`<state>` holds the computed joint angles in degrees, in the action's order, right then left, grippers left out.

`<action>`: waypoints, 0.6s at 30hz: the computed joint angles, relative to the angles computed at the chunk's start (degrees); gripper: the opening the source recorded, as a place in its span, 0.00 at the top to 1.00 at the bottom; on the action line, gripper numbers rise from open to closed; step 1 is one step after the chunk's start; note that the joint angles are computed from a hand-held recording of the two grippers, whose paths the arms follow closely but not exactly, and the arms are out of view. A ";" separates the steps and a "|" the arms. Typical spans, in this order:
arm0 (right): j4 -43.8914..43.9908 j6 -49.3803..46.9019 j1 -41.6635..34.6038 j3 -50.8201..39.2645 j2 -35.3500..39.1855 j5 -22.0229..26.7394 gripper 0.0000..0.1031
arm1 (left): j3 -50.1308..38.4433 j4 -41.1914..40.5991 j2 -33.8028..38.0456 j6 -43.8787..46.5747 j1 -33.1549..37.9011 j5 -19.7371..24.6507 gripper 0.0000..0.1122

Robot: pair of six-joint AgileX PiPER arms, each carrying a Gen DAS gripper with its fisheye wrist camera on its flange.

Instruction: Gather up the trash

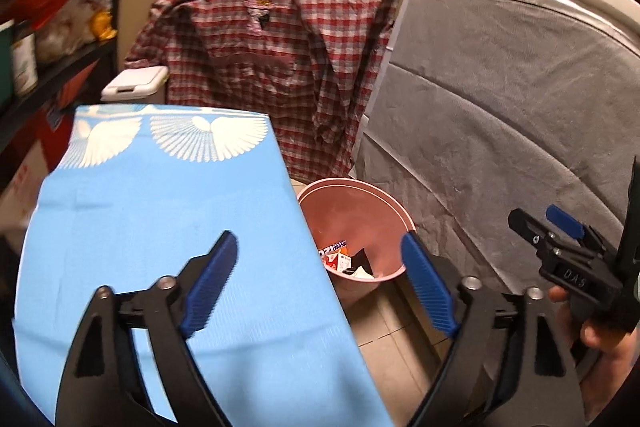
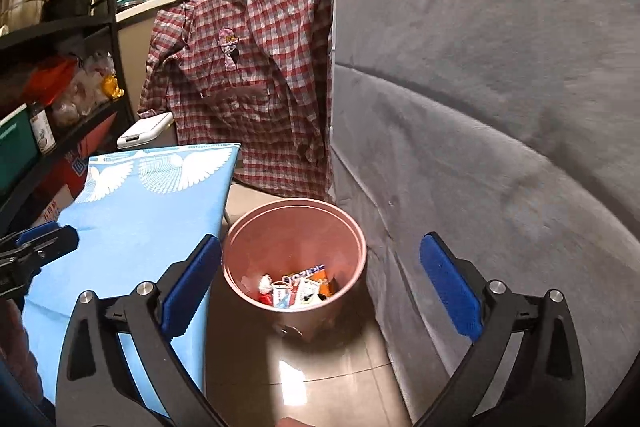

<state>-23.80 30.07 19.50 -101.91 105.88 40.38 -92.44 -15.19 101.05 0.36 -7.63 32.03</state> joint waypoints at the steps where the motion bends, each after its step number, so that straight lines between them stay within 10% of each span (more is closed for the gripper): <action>1: -1.16 1.09 0.31 1.61 -1.07 -0.14 0.05 | 1.82 2.37 -1.12 -2.63 -0.81 -1.15 0.23; 7: -4.93 4.28 1.76 8.44 -5.18 0.52 0.05 | 10.86 19.91 -5.96 -20.24 -6.44 -4.29 0.18; 18: -4.95 3.91 1.91 10.16 -5.63 2.20 0.05 | 9.99 28.28 -4.39 -27.36 -9.87 -2.88 0.17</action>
<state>-28.75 33.99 21.40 -91.75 100.25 42.58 -82.46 13.09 96.66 -27.01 -17.49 29.15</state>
